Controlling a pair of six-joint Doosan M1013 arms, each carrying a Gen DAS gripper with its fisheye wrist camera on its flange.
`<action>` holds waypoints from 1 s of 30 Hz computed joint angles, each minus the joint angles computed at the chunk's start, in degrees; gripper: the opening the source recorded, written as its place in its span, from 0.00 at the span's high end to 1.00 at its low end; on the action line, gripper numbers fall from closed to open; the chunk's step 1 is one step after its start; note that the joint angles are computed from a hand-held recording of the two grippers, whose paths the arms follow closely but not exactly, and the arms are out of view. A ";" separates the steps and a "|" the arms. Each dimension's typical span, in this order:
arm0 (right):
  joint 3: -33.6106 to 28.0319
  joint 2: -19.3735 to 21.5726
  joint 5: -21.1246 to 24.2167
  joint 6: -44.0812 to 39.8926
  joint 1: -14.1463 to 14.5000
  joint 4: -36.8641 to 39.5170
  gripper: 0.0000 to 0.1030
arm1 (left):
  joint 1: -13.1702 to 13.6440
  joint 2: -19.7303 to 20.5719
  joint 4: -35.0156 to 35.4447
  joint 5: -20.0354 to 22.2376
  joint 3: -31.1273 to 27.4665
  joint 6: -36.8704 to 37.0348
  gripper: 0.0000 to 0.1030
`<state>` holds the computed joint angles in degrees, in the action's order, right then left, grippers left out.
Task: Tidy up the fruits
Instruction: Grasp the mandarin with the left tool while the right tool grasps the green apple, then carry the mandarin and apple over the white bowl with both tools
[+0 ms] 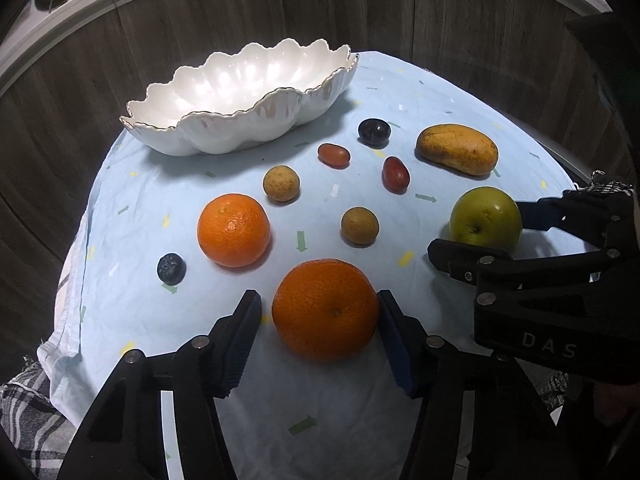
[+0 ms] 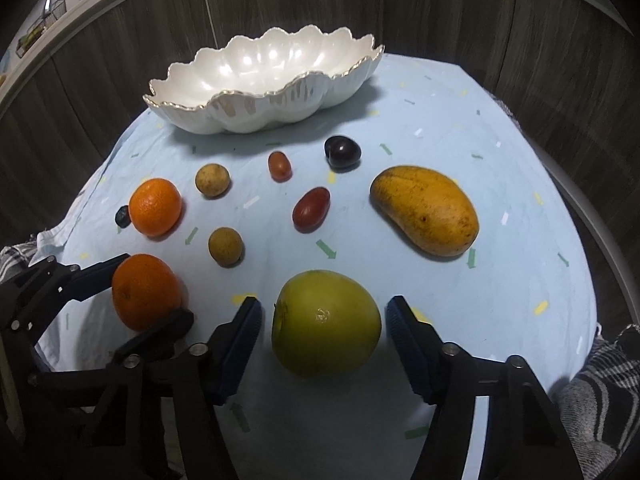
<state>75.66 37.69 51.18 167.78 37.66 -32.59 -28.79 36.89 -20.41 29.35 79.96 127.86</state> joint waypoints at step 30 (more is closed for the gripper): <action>-0.08 -0.66 1.35 2.04 0.96 -4.37 0.52 | 0.90 -1.40 -5.47 -2.27 0.99 3.03 0.56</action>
<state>75.58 37.02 52.54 169.81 38.62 -36.96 -27.90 35.49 -25.88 27.08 80.95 130.89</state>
